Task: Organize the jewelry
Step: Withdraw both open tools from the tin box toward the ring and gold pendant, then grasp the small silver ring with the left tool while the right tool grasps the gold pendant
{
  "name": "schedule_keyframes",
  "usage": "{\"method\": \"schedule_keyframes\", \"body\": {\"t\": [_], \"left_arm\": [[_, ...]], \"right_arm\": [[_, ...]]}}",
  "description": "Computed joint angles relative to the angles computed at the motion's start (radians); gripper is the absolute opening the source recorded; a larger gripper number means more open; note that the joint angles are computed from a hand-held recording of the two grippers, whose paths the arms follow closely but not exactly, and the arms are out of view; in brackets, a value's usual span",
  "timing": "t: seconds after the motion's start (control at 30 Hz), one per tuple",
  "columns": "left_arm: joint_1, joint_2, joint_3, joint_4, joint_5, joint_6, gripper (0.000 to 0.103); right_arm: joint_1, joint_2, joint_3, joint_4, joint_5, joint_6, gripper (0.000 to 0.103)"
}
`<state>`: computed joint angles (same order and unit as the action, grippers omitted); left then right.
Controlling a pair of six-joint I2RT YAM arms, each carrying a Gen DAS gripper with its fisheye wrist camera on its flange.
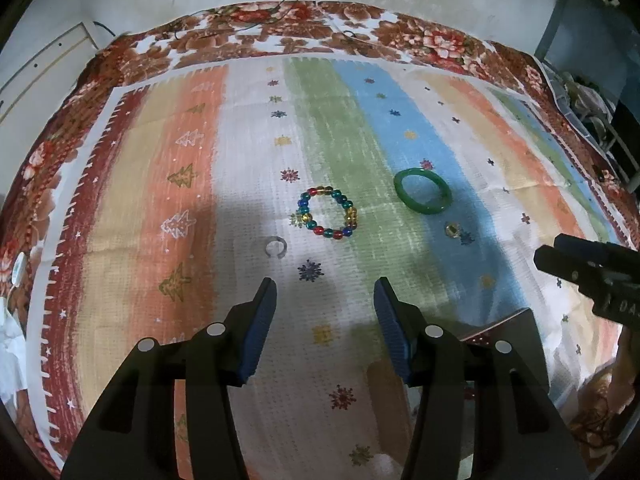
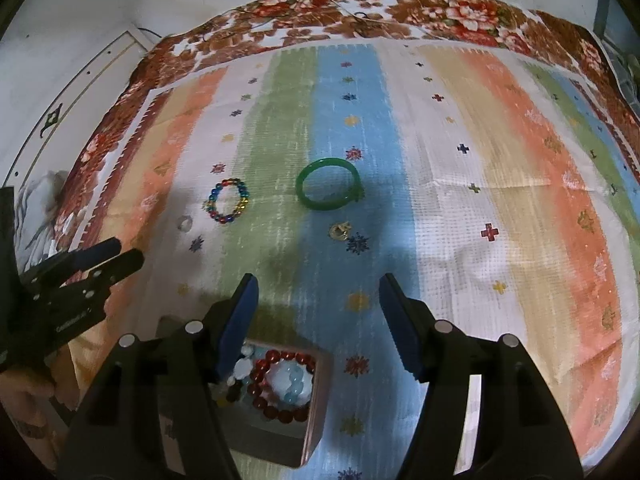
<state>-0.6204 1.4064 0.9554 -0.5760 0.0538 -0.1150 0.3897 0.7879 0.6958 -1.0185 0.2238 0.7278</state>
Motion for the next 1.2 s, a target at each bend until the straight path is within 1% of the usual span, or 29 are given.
{"method": "schedule_keyframes", "body": {"t": [0.1,0.27,0.47,0.77,0.97,1.2], "left_arm": [[0.002,0.021,0.007,0.008,-0.004,0.004,0.052],[0.017,0.083,0.034,0.023,-0.014,0.011,0.052],[0.031,0.152,0.067,0.034,-0.026,0.026,0.053],[0.047,0.254,0.119,0.045,-0.027,0.033,0.055],[0.056,0.332,0.167,0.048,-0.029,0.027,0.055],[0.046,0.390,0.199,0.050,-0.063,0.038,0.055]], "right_arm": [[-0.039,0.021,-0.005,0.020,-0.006,-0.037,0.063],[-0.141,0.072,-0.026,0.083,-0.060,-0.116,0.063],[-0.220,0.144,-0.039,0.155,-0.105,-0.185,0.063],[-0.294,0.230,-0.056,0.242,-0.151,-0.243,0.063],[-0.334,0.323,-0.061,0.305,-0.172,-0.281,0.063],[-0.368,0.403,-0.064,0.356,-0.193,-0.309,0.063]]}}
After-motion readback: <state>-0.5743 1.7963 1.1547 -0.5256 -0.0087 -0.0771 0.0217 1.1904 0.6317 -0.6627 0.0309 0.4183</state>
